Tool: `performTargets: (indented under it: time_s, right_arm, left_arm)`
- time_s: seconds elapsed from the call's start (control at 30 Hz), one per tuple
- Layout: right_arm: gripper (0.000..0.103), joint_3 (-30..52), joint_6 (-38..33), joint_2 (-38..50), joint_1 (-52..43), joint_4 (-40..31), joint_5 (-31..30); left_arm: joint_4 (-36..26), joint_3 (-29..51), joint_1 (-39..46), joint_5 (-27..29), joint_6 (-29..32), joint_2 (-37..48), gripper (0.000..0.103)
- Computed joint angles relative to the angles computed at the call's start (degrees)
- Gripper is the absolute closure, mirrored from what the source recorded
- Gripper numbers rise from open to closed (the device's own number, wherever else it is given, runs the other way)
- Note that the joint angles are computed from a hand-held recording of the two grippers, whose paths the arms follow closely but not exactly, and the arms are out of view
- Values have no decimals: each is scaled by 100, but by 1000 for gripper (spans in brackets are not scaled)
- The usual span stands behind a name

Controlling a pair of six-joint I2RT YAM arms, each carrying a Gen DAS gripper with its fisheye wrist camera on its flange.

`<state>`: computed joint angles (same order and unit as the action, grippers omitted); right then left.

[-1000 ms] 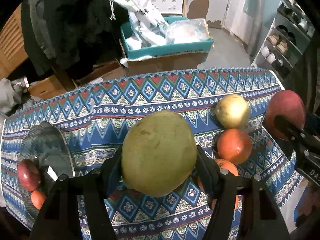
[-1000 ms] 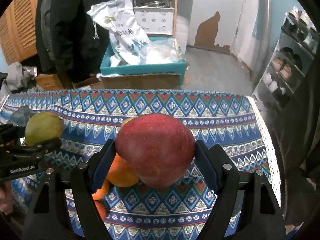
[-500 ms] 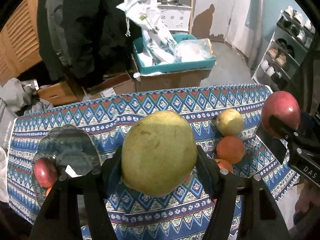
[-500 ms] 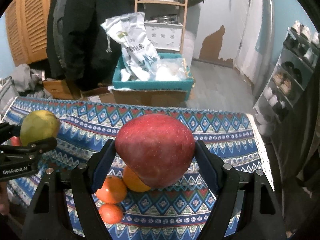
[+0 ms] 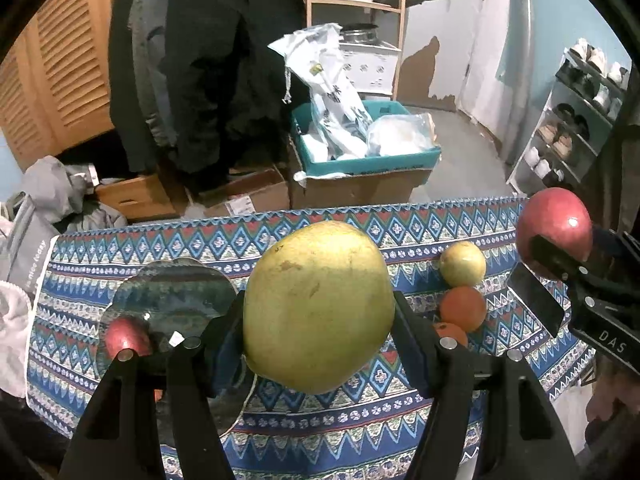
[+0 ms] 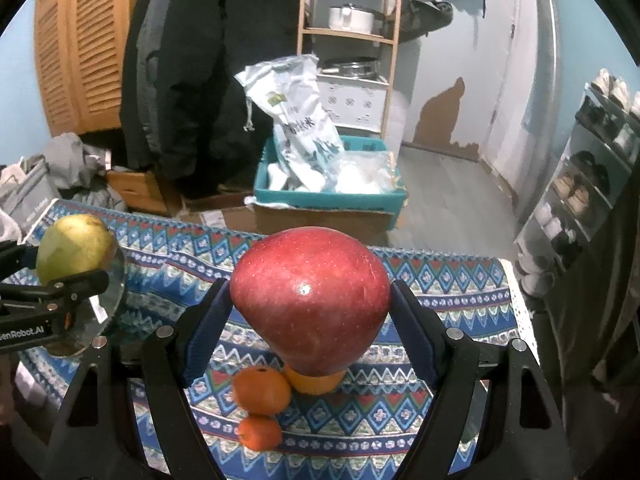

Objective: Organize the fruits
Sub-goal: 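Carry the green fruit in the left tool and apple in the right tool over the glass bowl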

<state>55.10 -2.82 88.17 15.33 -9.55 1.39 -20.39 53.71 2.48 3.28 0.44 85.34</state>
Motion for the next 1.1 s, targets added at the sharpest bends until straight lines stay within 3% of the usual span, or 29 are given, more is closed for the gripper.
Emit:
performTargets:
  time_s: [0.6, 1.1]
  right_arm:
    - [24, 706, 304, 337, 1034, -244, 227]
    - [24, 1634, 529, 1240, 1722, -466, 234]
  left_arm:
    - [-112, -186, 986, 296, 347, -395, 34]
    - [-32, -185, 2006, 607, 671, -17, 34]
